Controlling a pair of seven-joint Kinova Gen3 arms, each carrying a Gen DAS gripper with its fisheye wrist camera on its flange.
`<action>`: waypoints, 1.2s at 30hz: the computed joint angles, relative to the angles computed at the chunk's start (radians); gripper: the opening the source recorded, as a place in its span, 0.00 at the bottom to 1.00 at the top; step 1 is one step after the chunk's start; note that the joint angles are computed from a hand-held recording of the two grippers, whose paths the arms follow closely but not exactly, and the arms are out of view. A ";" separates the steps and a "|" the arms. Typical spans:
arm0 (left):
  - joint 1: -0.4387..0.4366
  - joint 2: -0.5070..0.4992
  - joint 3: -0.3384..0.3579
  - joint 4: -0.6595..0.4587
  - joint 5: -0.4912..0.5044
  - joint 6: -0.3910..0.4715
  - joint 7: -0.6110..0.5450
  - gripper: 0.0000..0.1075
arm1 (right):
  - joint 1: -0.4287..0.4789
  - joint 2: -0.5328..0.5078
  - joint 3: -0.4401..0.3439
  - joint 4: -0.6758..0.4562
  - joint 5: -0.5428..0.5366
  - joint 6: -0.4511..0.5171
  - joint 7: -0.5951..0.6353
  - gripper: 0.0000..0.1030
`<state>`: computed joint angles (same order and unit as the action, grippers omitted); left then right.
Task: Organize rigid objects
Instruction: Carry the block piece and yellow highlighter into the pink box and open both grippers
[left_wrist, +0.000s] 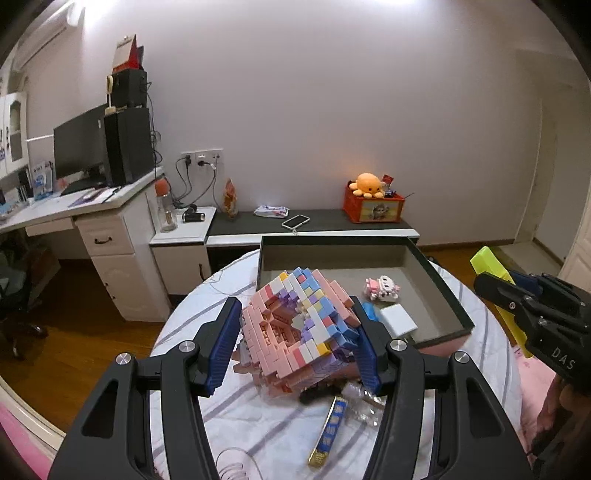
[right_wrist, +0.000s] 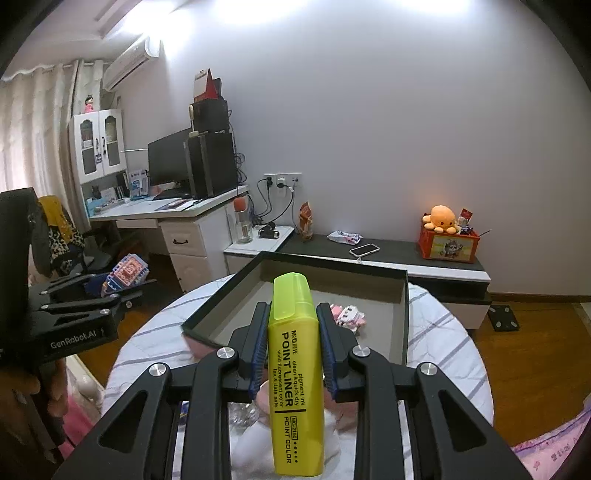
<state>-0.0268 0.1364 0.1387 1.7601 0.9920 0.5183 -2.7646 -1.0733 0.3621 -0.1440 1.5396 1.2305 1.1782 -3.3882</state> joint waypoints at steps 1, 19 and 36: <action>0.004 0.013 0.002 -0.011 -0.004 -0.001 0.003 0.53 | 0.008 0.002 0.004 0.003 0.002 -0.009 -0.001 0.26; 0.153 0.304 0.034 -0.294 -0.536 -0.008 0.474 0.53 | 0.194 0.043 0.076 0.023 -0.163 -0.247 0.103 0.26; 0.129 0.277 0.099 -0.241 -0.668 -0.045 0.589 0.90 | 0.170 0.048 0.126 0.035 -0.230 -0.224 0.056 0.60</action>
<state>0.1022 0.4132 0.2373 1.5188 0.3238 0.4732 -2.1758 -0.9028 0.4104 -0.0178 1.5745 1.0007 0.9541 -3.3320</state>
